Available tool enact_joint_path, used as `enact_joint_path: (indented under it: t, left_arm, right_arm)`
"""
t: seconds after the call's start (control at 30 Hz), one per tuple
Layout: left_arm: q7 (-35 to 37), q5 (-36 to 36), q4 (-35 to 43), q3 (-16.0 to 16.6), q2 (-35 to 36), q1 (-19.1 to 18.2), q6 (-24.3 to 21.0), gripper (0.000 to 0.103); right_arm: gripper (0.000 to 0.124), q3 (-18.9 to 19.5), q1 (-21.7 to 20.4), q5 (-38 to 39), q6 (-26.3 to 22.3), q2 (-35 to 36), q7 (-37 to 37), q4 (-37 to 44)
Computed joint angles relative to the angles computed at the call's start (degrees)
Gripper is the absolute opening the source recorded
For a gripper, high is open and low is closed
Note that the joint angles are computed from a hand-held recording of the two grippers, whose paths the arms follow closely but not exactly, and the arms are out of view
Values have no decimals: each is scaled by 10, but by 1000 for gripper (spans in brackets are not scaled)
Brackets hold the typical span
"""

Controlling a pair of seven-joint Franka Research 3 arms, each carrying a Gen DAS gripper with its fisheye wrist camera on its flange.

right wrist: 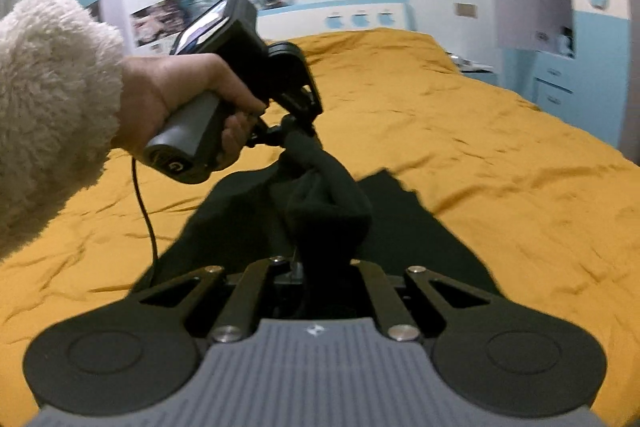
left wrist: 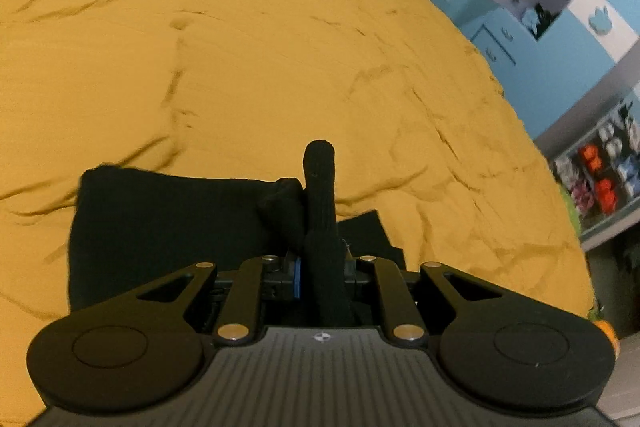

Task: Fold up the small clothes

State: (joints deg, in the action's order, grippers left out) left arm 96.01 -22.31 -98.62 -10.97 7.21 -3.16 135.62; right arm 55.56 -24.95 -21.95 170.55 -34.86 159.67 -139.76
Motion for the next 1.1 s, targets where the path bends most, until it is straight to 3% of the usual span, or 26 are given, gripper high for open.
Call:
enact_joint_path:
  t: [0.43, 0.87, 1.0, 1.1]
  left_arm:
    - [-80, 117, 24, -20, 37, -45, -7, 16]
    - [-143, 219, 48, -22, 67, -77, -30, 19]
    - [-122, 183, 72, -30, 73, -65, -48, 38]
    - [-91, 115, 57, -34, 41, -42, -21, 39]
  right_arm:
    - [0, -55, 17, 56, 55, 5, 20, -87]
    - [0, -81, 63, 101, 36, -1, 37, -116]
    - [16, -87, 73, 91, -1, -3, 50, -111]
    - [17, -140, 126, 95, -18, -8, 50, -125]
